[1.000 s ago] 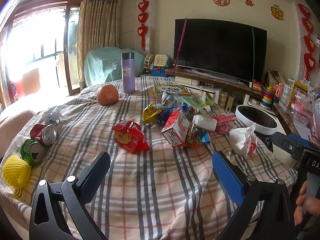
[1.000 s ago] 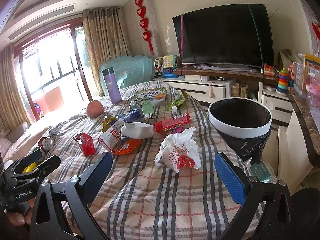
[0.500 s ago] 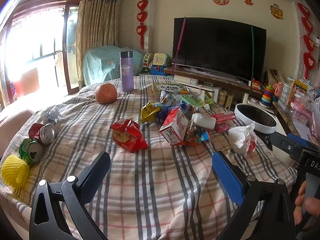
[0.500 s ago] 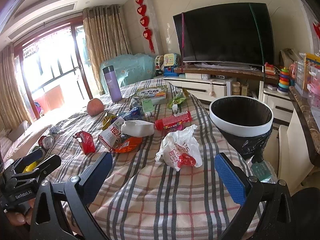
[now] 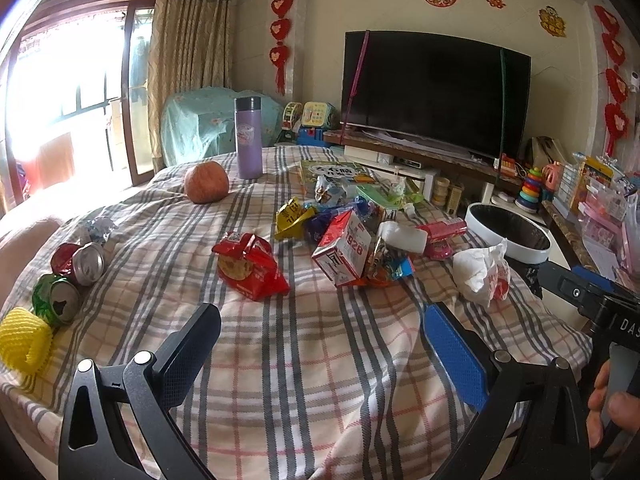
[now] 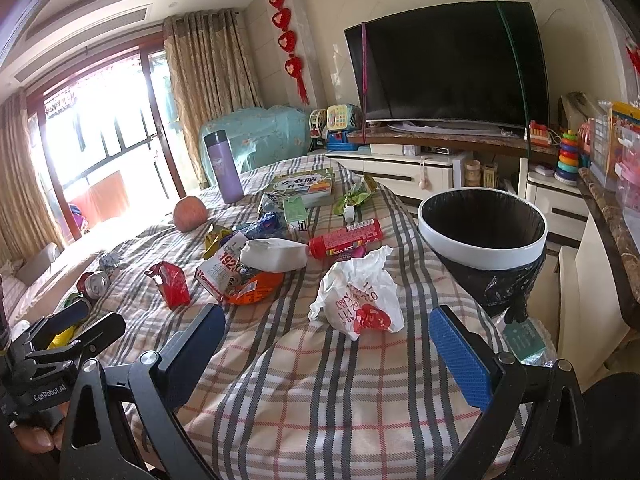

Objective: Collect trash

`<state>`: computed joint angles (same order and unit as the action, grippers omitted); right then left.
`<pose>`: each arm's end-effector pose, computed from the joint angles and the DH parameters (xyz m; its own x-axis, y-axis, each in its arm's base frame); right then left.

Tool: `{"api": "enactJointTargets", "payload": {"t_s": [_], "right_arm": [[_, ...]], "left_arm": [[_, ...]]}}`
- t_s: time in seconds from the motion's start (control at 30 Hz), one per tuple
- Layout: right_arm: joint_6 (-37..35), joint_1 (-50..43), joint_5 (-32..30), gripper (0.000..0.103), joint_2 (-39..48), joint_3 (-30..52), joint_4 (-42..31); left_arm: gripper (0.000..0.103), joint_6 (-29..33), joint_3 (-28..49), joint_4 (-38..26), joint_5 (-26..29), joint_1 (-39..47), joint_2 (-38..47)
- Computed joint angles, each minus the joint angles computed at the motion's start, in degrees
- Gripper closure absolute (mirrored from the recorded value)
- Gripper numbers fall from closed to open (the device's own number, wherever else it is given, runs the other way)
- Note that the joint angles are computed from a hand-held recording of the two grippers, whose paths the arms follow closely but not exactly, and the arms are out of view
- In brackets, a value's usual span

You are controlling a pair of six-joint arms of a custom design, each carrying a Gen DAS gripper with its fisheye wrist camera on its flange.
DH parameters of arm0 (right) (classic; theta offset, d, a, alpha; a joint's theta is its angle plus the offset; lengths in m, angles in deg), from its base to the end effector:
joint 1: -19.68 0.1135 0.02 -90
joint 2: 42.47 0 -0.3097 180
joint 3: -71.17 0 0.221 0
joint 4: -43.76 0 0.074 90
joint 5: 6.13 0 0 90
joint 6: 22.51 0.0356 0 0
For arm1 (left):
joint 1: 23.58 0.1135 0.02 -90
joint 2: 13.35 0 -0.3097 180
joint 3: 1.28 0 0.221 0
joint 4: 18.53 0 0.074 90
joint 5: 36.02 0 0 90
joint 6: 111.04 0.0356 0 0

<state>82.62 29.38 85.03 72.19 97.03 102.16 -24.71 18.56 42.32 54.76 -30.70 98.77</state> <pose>0.2449 0.0411 0.1185 -0.5210 0.1757 -0.8353 -0.0158 0.9764 0.2152 0.2196 -0.0279 0.1224 -0.5250 0.0011 -0.8511 0.1021 0.9929 -0.0617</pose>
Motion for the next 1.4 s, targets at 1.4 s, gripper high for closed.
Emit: {"api": "enactJointTargets", "payload": {"t_s": [1.4], "right_arm": [[-2.8, -13.3, -21.6, 0.025, 9.9, 22.5, -27.9]], "left_arm": [[0.030, 4.8, 38.6, -36.4, 0.5, -6.7, 13.0]]}}
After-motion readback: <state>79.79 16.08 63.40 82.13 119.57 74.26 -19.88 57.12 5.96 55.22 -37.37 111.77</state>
